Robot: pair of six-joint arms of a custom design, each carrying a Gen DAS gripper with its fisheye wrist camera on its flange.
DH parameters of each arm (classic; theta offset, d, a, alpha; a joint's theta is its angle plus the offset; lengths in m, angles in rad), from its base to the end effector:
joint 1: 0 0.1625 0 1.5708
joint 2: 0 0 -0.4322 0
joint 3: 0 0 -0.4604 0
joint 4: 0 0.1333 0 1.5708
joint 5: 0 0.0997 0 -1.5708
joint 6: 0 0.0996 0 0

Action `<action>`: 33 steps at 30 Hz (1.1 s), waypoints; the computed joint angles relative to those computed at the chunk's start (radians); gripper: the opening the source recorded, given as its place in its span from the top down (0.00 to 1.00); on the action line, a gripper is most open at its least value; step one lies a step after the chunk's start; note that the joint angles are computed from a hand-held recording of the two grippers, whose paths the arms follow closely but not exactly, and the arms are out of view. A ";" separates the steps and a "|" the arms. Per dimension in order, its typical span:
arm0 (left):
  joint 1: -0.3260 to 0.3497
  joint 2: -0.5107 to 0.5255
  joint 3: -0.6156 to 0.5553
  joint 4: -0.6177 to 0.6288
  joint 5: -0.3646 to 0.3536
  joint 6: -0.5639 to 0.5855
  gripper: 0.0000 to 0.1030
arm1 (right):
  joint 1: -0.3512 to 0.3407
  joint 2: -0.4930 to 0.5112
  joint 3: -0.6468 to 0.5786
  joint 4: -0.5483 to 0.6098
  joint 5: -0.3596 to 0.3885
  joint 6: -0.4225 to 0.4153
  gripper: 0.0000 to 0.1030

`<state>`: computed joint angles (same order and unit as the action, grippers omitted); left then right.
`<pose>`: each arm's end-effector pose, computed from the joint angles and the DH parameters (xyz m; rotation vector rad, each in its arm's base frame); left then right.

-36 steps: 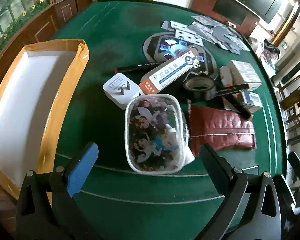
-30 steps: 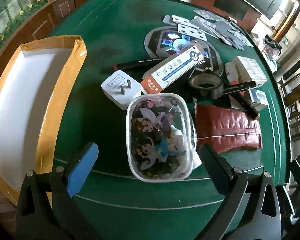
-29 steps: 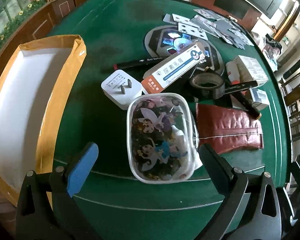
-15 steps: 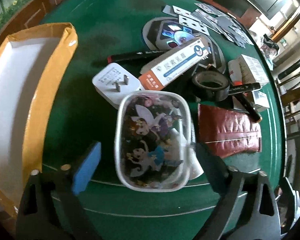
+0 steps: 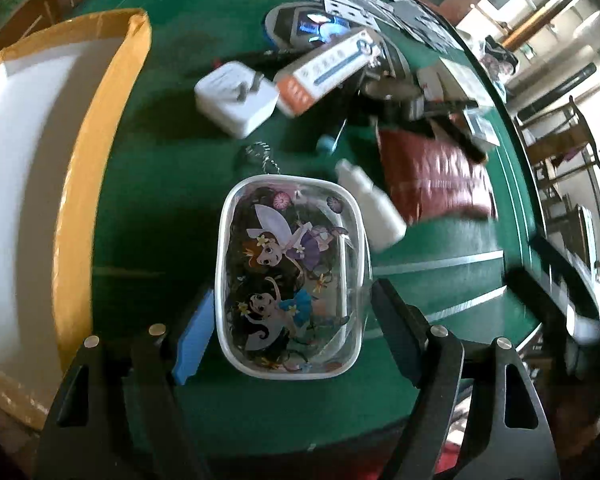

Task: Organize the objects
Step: 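Grasp the small white dropper bottle with the right tool while the left holds the clear box, then carry the clear sticker box and white bottle into the cardboard tray with both tools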

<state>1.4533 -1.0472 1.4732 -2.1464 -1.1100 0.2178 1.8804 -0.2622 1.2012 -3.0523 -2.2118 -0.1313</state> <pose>0.0888 -0.7629 0.2732 0.3992 2.6399 -0.1684 0.3188 -0.7547 -0.1139 0.3153 -2.4422 0.7517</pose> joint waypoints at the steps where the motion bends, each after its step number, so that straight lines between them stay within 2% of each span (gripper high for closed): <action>1: 0.004 -0.013 0.010 0.003 -0.004 0.003 0.26 | -0.003 0.006 -0.020 0.031 0.024 0.005 0.18; 2: 0.007 -0.017 0.014 0.003 -0.006 0.001 0.26 | -0.008 0.012 -0.044 0.069 0.056 0.013 0.24; 3: 0.010 -0.024 0.019 0.004 -0.009 -0.001 0.26 | -0.014 0.018 -0.066 0.108 0.084 0.024 0.35; 6: 0.014 -0.043 0.043 -0.004 -0.011 0.011 0.26 | -0.026 0.058 -0.170 0.261 0.150 0.054 0.52; 9: 0.017 -0.057 0.060 -0.009 -0.012 0.032 0.26 | -0.027 0.118 -0.283 0.368 0.176 0.026 0.57; 13: 0.021 -0.063 0.066 -0.016 -0.021 0.047 0.26 | -0.027 0.197 -0.421 0.508 0.162 0.013 0.61; 15: 0.022 -0.063 0.067 -0.020 -0.024 0.053 0.26 | -0.028 0.216 -0.452 0.553 0.149 0.022 0.70; 17: 0.023 -0.065 0.071 -0.027 -0.026 0.061 0.26 | -0.031 0.232 -0.474 0.587 0.140 0.033 0.74; 20: 0.025 -0.065 0.070 -0.031 -0.037 0.064 0.26 | -0.029 0.227 -0.450 0.544 0.124 0.012 0.75; 25: 0.030 -0.065 0.054 -0.030 -0.068 0.051 0.27 | -0.034 0.162 -0.337 0.456 0.151 0.063 0.75; 33: 0.015 -0.071 0.031 -0.038 -0.109 0.058 0.27 | -0.032 0.098 -0.235 0.350 0.174 0.099 0.75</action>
